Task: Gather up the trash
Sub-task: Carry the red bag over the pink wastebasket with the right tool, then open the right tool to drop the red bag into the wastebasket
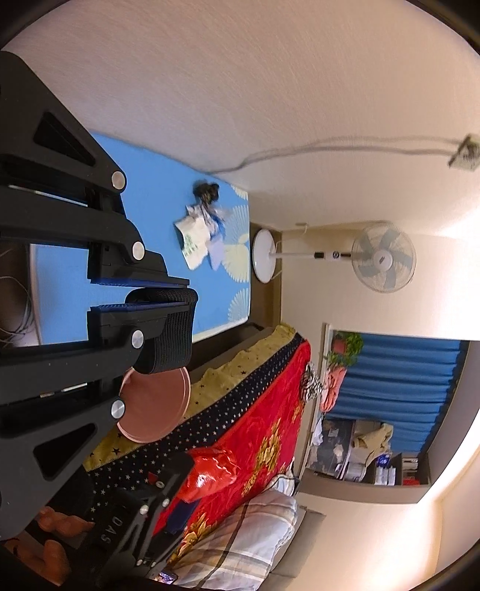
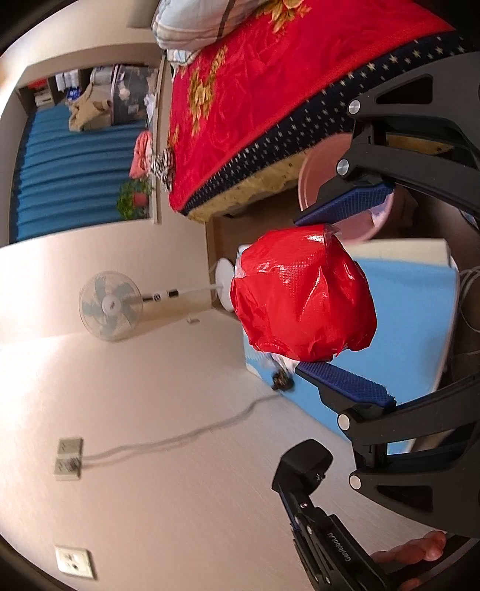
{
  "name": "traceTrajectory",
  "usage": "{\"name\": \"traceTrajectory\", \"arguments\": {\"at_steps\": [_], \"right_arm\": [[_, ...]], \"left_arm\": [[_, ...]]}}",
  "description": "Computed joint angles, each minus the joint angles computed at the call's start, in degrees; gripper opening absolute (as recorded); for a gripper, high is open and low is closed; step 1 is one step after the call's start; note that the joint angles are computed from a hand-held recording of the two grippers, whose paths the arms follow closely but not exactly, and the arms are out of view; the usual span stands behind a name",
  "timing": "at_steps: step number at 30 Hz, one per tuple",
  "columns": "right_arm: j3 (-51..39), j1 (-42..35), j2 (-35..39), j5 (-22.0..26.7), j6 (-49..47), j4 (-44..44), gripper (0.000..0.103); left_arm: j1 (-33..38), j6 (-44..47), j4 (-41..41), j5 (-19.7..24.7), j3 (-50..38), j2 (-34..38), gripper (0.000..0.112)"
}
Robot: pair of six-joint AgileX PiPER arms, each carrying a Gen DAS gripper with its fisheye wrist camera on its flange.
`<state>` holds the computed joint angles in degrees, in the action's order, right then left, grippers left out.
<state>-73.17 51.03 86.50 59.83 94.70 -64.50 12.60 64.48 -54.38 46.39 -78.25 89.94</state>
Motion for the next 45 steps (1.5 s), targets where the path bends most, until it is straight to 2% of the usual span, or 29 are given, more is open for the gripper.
{"name": "traceTrajectory", "arguments": {"at_steps": [9,14,19,27,32,33,35,36,37,38,39,40,43,45], "right_arm": [[7.95,-13.72,-6.72,-4.4,-2.74,-0.04,0.073],[12.7,-24.93,-7.1,-12.25,-4.42,1.49,0.073],[14.64,-34.13,-2.46,-20.63,-5.2,2.12,0.073],[14.53,-44.04,8.92,-31.51,-1.18,-0.11,0.073],[13.61,-46.3,14.38,-34.73,0.0,-1.23,0.073],[13.41,-46.64,15.36,-35.21,0.19,-1.35,0.073],[12.73,-47.3,16.85,-35.64,-0.32,-0.58,0.074],[12.54,-47.63,17.29,-35.71,-0.23,-0.49,0.076],[12.35,-47.95,17.69,-35.91,-0.18,-0.26,0.08],[12.18,-48.33,18.14,-36.18,0.43,-0.38,0.087],[12.37,-48.51,18.39,-36.32,2.76,-2.11,0.088],[12.16,-48.59,18.67,-36.31,3.17,-2.46,0.089],[10.8,-47.92,19.36,-35.27,-0.33,0.33,0.092],[10.69,-47.4,18.42,-34.59,-1.13,1.59,0.092]], "left_arm": [[-14.6,-4.6,2.52,-3.93,-9.99,8.81,0.007],[-21.35,-6.0,3.02,-3.73,-17.36,17.26,0.007],[-28.31,-9.79,9.12,-6.66,-24.34,26.65,0.007],[-34.56,-24.5,22.56,-4.05,-42.95,44.37,0.008],[-36.0,-29.94,27.33,-2.81,-49.01,50.68,0.008],[-35.99,-30.53,27.84,-2.44,-50.1,51.56,0.01],[-36.51,-33.62,30.72,-2.97,-51.69,53.22,0.024],[-36.66,-34.89,31.71,-2.06,-53.64,54.4,0.045],[-36.57,-35.46,32.26,-1.42,-55.35,55.4,0.072],[-36.81,-36.6,33.79,-2.78,-54.76,55.35,0.083],[-37.12,-38.6,36.24,-4.8,-53.39,54.77,0.091],[-37.06,-39.16,37.03,-5.36,-53.11,54.75,0.092],[-36.3,-40.28,38.18,-0.01,-58.63,57.17,0.092],[-35.82,-40.99,38.72,0.71,-58.63,56.29,0.092]]}}
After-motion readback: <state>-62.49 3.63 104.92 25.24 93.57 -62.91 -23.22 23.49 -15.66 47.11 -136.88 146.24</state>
